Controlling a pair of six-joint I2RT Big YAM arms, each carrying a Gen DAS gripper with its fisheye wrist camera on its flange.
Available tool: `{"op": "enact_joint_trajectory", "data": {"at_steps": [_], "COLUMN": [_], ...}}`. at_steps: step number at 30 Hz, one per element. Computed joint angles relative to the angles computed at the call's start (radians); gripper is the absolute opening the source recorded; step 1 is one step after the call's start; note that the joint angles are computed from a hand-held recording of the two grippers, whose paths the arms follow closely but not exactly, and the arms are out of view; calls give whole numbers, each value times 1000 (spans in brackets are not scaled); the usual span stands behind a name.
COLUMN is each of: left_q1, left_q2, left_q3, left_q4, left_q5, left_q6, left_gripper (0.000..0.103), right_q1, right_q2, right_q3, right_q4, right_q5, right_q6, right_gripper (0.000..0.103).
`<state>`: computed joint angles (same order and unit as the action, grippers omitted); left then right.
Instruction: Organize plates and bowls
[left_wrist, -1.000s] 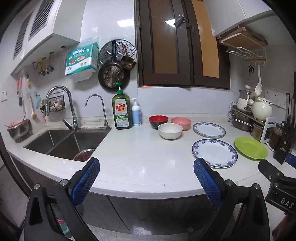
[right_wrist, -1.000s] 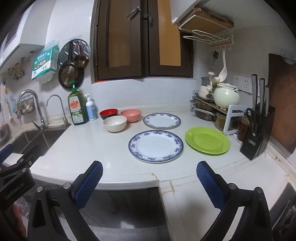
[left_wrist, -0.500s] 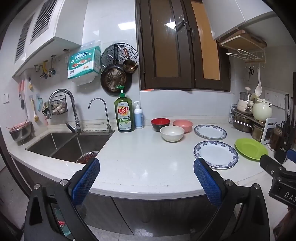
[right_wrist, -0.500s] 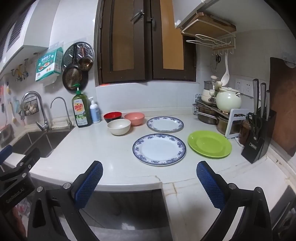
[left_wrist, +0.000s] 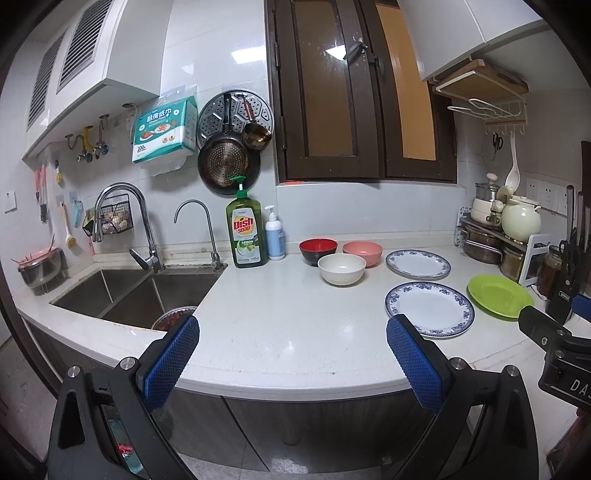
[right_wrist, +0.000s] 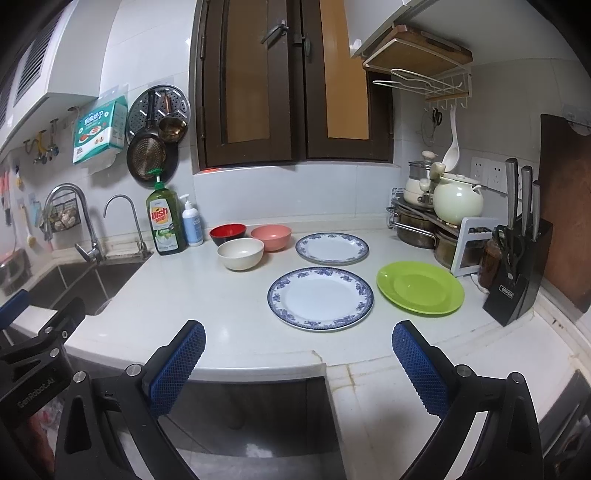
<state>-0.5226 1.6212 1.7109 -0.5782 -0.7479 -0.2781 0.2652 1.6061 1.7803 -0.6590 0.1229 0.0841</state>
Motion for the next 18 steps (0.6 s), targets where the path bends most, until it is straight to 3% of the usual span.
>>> {"op": "enact_joint_trajectory", "data": {"at_steps": [18], "left_q1": [-10], "left_q2": [-3], "left_q3": [3], "left_q4": [13], "left_q5": [-17], "left_q6": [16], "left_gripper": [103], "right_q1": [-6], "right_q2": [-8], "right_q3": [-6], "right_q4": [2], "right_q5": [-13], "right_q6": [4], "right_gripper": [102]}}
